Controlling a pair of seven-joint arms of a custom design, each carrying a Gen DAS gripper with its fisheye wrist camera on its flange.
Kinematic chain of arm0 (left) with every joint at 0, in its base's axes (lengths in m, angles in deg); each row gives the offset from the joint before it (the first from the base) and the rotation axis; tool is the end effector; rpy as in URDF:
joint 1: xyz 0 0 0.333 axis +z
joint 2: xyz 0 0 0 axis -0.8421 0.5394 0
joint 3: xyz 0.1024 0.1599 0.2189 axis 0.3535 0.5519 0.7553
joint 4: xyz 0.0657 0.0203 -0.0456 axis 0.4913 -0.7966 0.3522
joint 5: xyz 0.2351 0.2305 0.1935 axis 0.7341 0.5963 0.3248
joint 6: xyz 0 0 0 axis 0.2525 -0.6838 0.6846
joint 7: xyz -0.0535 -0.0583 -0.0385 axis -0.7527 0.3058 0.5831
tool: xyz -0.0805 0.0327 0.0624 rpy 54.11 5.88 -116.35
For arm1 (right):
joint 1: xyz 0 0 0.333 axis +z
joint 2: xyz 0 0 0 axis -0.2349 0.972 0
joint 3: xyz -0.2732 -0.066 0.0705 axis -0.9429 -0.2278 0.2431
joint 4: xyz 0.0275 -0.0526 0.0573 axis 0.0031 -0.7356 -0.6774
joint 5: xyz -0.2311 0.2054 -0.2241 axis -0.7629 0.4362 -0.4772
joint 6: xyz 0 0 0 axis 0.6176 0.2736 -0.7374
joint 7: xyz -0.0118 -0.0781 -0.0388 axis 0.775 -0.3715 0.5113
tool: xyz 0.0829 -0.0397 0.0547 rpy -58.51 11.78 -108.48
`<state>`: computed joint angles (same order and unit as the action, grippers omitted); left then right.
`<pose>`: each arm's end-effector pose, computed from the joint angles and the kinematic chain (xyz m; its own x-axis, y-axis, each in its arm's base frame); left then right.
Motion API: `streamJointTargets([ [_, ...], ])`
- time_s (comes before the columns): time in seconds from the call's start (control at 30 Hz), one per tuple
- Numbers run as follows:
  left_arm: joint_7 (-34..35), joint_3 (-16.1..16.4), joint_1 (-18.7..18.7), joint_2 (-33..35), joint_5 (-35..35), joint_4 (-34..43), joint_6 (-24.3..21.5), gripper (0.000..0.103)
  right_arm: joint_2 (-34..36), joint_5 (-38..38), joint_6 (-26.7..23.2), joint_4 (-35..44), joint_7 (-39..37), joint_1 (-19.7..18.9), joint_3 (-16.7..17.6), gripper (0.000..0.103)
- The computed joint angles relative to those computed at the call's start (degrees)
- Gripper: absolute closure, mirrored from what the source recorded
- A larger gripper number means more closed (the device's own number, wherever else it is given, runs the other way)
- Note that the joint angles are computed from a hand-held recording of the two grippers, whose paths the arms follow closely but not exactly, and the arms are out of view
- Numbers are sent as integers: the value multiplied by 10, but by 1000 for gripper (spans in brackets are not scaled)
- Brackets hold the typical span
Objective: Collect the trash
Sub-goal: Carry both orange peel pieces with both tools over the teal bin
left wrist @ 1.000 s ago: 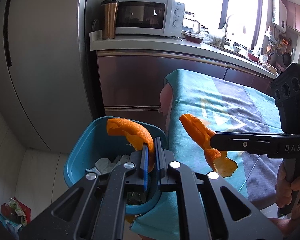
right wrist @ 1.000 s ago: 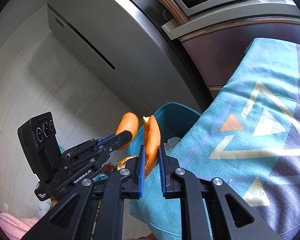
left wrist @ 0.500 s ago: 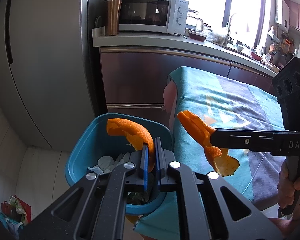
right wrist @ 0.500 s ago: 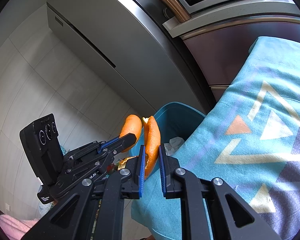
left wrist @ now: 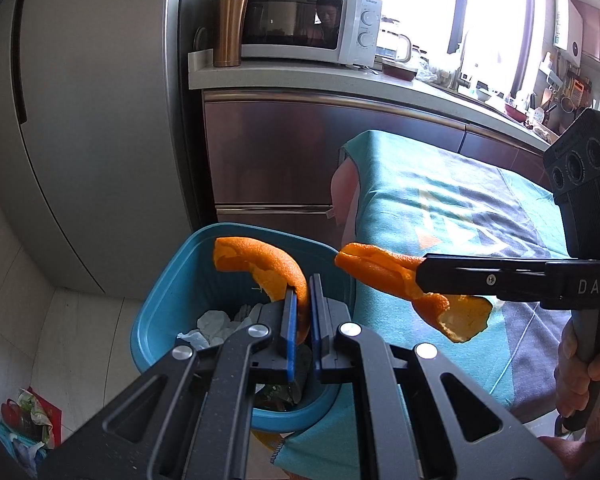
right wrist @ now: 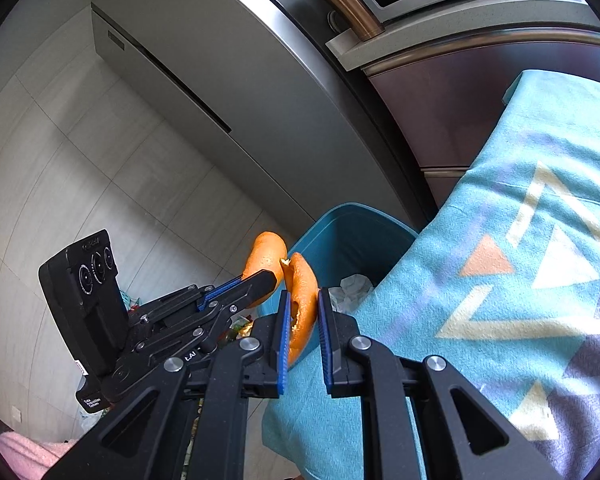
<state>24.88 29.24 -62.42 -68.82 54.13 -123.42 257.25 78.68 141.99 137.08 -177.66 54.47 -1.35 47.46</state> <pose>0.4005 -0.1007 0.4422 -0.0066 -0.9955 0.0941 -0.6601 -0.0664 -0.7482 0.5487 0.1691 0.4237 0.4885 -0.6095 -0.6244 -0.8346 -0.1176 -0.5382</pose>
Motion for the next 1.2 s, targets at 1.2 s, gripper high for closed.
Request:
streamJointTargets([
  [1.2,1,6,5,29,-10,9,3,97,36,-34,15,40,39,8,14,91],
])
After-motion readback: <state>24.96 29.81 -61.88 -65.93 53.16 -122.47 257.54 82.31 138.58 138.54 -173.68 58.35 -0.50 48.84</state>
